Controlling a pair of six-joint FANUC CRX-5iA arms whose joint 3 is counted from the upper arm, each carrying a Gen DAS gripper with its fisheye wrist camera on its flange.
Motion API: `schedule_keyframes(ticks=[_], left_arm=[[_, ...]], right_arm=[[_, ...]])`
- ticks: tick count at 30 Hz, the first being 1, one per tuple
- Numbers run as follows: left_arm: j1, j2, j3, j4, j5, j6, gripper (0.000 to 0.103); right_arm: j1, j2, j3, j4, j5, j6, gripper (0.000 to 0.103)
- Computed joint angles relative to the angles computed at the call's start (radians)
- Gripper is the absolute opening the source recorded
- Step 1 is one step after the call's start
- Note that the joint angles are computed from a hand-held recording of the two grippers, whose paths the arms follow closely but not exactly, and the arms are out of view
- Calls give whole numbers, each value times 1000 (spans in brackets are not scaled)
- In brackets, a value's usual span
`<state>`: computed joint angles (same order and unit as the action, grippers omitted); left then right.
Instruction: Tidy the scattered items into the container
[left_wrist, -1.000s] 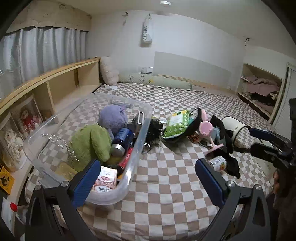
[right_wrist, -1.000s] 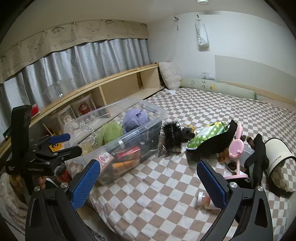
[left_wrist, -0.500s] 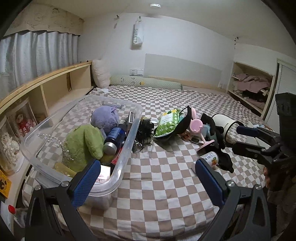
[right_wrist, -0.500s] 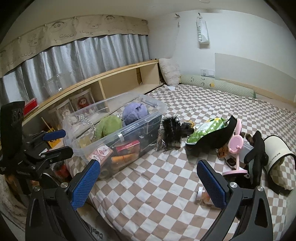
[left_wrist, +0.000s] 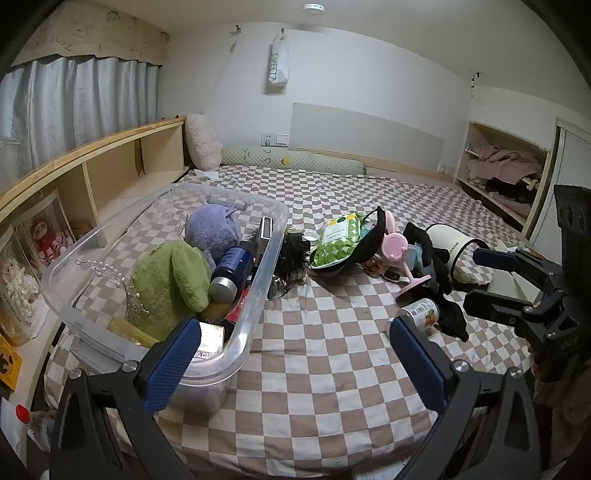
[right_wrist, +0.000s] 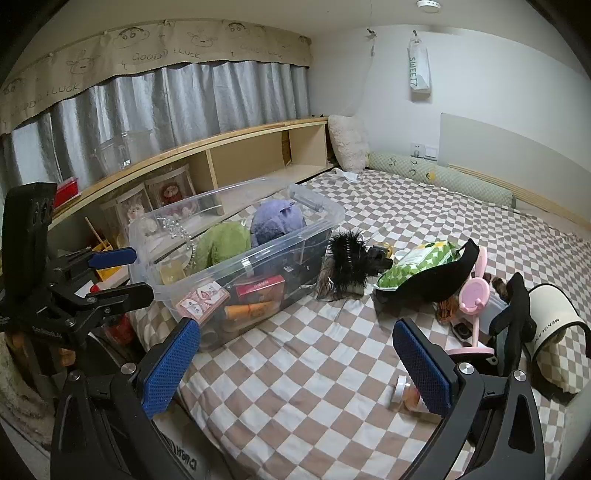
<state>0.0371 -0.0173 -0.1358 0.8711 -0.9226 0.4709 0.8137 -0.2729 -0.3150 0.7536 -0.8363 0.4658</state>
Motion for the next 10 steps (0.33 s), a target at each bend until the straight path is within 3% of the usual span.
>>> schedule_keyframes(ticks=[10], left_arm=[[-1,-6,1,-33,25,13,103]], right_arm=[[-2,-1,4,-12,-5,-1,103]])
